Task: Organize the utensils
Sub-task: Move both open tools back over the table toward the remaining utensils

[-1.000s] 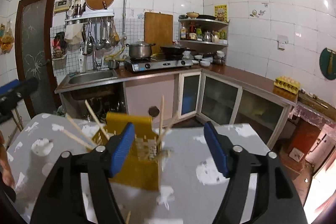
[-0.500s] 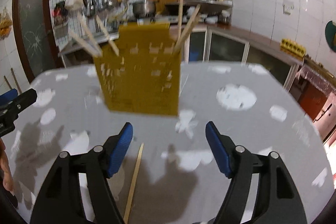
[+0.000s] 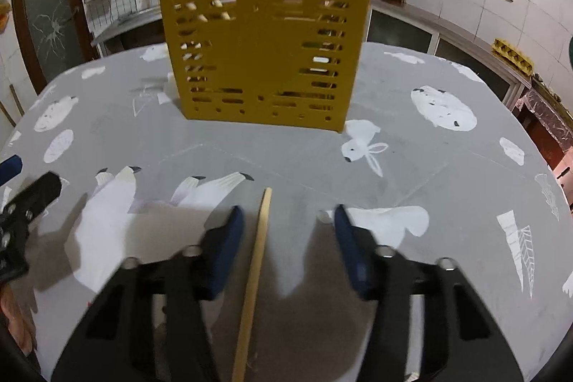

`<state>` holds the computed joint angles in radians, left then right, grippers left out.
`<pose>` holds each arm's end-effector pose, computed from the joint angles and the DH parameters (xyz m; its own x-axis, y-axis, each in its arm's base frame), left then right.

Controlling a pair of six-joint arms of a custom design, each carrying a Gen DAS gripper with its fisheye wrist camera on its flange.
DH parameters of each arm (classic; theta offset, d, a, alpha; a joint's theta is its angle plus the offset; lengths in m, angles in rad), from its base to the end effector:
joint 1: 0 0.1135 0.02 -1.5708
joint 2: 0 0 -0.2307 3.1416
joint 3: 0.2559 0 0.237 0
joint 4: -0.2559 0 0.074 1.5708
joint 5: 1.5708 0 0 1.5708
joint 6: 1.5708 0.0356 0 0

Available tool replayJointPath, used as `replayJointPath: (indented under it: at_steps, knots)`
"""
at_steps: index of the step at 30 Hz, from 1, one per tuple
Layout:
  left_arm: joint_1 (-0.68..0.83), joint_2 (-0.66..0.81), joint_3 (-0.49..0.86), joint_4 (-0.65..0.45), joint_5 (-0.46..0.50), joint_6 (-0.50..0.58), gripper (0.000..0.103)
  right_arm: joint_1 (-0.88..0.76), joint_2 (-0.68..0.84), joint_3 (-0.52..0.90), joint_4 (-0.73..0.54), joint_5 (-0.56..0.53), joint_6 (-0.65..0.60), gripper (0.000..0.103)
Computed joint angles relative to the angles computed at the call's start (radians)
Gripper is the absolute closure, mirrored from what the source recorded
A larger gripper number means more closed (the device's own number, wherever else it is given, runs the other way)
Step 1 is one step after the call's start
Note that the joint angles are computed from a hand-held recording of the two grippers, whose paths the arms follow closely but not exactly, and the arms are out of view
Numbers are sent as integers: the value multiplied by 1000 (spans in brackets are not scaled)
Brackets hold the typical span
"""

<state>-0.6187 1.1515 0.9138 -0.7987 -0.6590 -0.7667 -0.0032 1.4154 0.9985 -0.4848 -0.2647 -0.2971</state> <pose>0.1878 -0.1070 0.2406 -0.6468 -0.2128 -0.7324 -0.3391 0.9404 0.0262 0.2855 0.0084 0.2184 -0.7034 -0.2803 -0.6532 -0.3818 0.9241 0.0146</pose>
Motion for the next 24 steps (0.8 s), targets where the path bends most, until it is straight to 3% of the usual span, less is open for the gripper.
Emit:
replayJointPath:
  at_steps: [6,14,24]
  knots:
    - [-11,46,6,-7,11,-14,5,-25,37,30,-27,-63,1,94]
    - [-73,86,46,-11,45,-56,5,-105,0,30,-73,-102,-73,97]
    - [-235,237,185,-40,102,-156,5,-350,39,78,-151,-182,-238,97]
